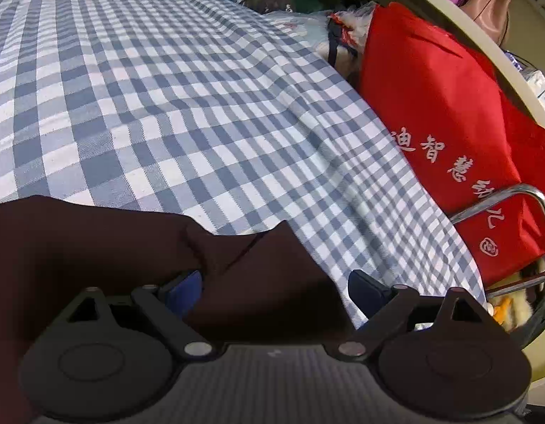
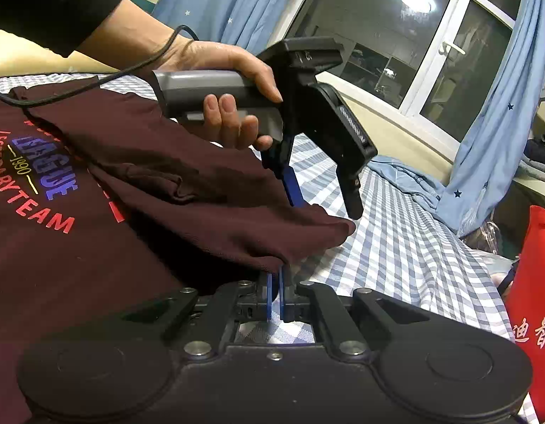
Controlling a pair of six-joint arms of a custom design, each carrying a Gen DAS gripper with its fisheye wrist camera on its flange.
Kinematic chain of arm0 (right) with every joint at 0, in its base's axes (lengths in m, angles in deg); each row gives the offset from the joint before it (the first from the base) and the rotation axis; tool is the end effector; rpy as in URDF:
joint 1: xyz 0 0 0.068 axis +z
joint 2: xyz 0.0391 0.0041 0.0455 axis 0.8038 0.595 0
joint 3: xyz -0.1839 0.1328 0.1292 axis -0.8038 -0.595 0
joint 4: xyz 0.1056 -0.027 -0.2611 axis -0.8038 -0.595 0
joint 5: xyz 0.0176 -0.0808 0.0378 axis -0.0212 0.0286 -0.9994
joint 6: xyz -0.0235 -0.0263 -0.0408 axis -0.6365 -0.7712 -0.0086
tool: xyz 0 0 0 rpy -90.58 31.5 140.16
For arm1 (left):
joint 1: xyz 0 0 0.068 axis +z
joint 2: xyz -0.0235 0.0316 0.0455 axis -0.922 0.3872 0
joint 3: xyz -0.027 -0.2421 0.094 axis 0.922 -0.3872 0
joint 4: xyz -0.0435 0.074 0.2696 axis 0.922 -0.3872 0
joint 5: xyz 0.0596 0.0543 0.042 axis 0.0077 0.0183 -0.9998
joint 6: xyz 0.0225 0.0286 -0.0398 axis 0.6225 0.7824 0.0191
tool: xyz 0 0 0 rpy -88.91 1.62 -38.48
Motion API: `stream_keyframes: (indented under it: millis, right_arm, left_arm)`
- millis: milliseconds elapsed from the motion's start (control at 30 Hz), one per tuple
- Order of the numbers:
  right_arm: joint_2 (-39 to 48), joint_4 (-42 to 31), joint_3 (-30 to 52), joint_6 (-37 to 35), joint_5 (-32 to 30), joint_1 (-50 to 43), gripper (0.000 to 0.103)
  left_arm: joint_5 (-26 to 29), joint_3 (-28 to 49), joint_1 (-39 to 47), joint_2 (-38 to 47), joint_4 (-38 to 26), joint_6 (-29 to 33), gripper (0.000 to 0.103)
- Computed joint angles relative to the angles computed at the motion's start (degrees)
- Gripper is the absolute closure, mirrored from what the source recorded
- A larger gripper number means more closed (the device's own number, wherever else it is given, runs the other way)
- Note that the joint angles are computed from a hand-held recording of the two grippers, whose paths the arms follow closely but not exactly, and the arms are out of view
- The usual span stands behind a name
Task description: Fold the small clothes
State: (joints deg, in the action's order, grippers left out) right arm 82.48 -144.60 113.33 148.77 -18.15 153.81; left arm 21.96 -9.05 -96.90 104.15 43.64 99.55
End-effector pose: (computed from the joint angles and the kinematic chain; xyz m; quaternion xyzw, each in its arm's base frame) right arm -0.0215 0.2865 0.0802 -0.1677 0.8433 -0.1425 0.4903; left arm 0.3658 -0.2337 0.0687 0.3788 0.8512 -0.3419 0.1229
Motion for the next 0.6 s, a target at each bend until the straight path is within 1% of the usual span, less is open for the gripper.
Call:
stream_keyframes:
  millis: [33,100,133,167,200,233,267,300,333,400,467,533,600]
  right_arm:
    - [0.17,-0.3,0.22,0.19,0.03,0.04,0.1]
    - [0.33,-0.81,0.5,0.82,0.05,0.2,0.1]
    - [0.35,-0.85,0.56,1.06,-0.02,0.23,0.1]
    - [0.51,-0.89,0.68,1.19,-0.08,0.23,0.1]
    - [0.63,-1.04,0.78,1.31,-0.1,0.24,0.1]
    - [0.76,-1.11,0.87,1.37,-0.15,0.17,0.1]
    - [0.56,-1.06,0.74,1.28,-0.21,0.05,0.1]
    - [0.37,-0.8,0.53,1.13,-0.22,-0.1,0.1]
    - [0.37,-0.78,0.52,1.19,-0.15,-0.15,0.1]
    - [0.6,-1.08,0.75,1.6,0.01,-0.04,0.1]
    - [0.93,-1.22,0.88,2.1,-0.06,0.14,0.1]
    - [1.65,-2.05,1.49,2.85,-0.14,0.25,0.1]
    - [2.04,-2.94,2.12,3.49,-0.25,0.3,0.101]
  left_arm:
    - [0.05,0.69,0.09,0.53,-0.8,0.01,0.012]
    - [0.6,1.39,0.3,1.19,-2.22,1.09,0.02]
    - [-0.01,1.0,0.11,0.89,-1.87,1.78,0.022]
    - [-0.77,0.36,-0.05,0.45,-1.3,2.69,0.029]
    - [-1.25,-0.02,-0.02,0.12,-1.21,3.46,0.039]
    - [-1.8,-0.58,0.04,-0.33,-0.85,3.88,0.044]
    - [-2.44,-1.33,0.09,-0.9,-0.11,4.29,0.061]
    - [-3.82,-2.57,0.11,-1.78,1.34,4.65,0.088]
    - [-4.9,-3.68,0.38,-2.51,2.73,4.85,0.097]
    - [-1.27,-4.7,2.36,-2.98,3.75,4.17,0.098]
    - [0.71,-6.83,3.47,-4.46,5.84,4.38,0.099]
    - [0.25,-8.7,3.45,-5.86,7.71,5.0,0.099]
    - [-0.36,-10.18,3.21,-7.05,9.93,4.01,0.099]
